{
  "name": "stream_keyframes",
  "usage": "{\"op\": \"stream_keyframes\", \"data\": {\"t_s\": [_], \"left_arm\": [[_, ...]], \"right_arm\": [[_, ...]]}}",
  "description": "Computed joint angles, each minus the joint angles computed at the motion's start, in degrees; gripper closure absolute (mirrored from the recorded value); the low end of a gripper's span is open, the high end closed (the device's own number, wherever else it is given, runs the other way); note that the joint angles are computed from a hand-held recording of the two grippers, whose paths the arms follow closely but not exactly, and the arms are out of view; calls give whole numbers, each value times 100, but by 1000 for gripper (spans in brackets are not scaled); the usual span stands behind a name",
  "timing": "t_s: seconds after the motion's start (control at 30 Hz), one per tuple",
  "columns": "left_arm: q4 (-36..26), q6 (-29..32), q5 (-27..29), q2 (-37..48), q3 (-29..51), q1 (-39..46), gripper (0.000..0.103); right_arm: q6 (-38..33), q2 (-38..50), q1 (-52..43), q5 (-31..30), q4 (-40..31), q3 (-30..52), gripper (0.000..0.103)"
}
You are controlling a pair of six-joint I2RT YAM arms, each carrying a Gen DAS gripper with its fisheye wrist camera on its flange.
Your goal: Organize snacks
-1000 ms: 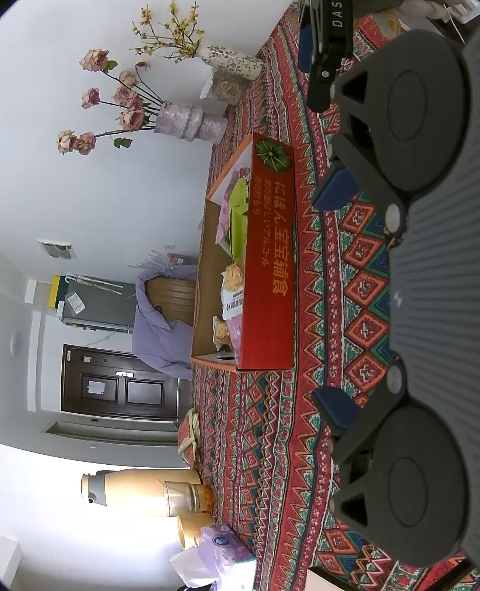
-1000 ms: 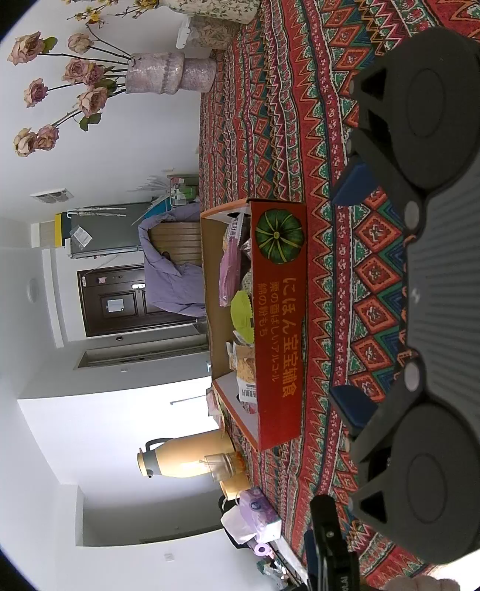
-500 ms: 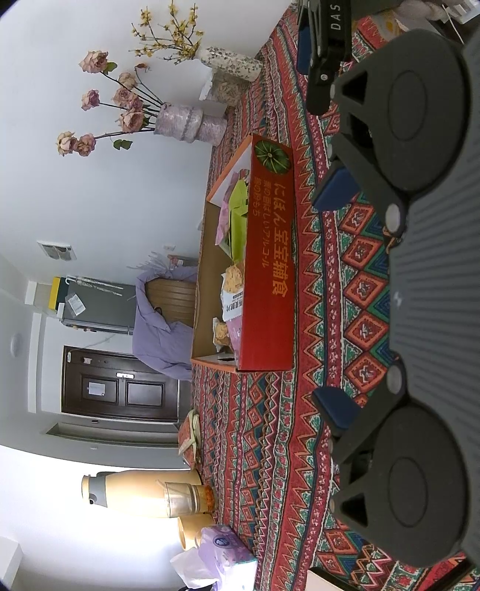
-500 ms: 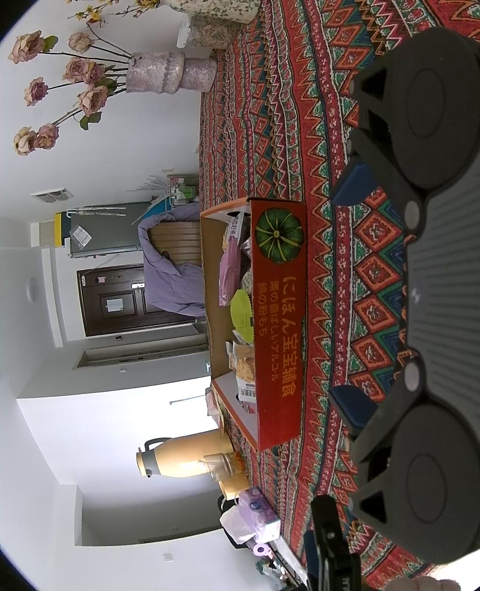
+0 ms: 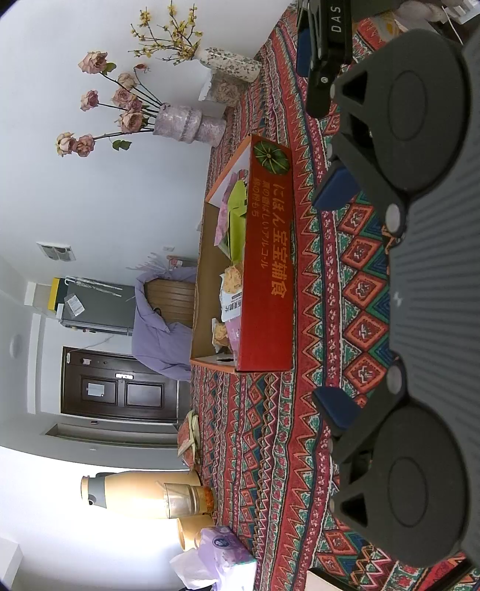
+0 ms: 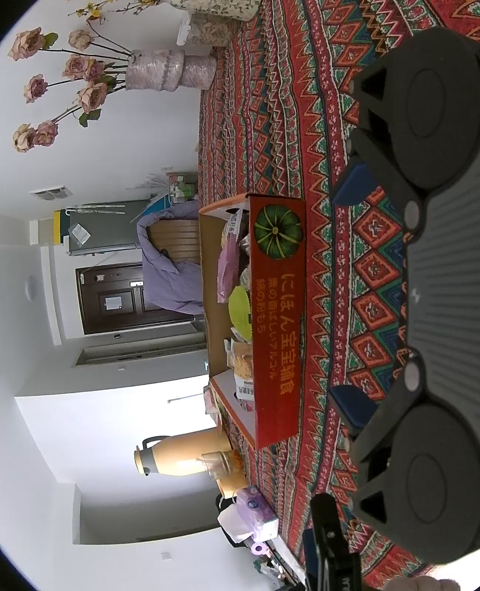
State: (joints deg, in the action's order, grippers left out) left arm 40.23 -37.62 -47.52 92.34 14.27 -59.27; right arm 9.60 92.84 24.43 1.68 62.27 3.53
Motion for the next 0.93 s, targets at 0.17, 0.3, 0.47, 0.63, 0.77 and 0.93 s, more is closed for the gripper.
{"op": "stream_keyframes", "data": {"t_s": [0.17, 0.3, 0.47, 0.63, 0.77, 0.93], "left_arm": [[55, 4, -6, 13, -31, -11, 0], [31, -5, -16, 16, -13, -14, 0], [87, 24, 38, 7, -26, 1, 0], [140, 61, 53, 19, -31, -14, 0], [108, 50, -61, 14, -19, -58, 0], [-27, -11, -112, -8, 17, -79, 0]], "right_arm": [[-4, -19, -4, -9, -21, 2, 0], [17, 83, 71, 39, 75, 8, 0], [36, 190, 59, 17, 137, 25, 0], [25, 205, -8, -50, 135, 17, 0], [16, 205, -24, -63, 145, 7, 0], [10, 216, -44, -84, 140, 2, 0]]}}
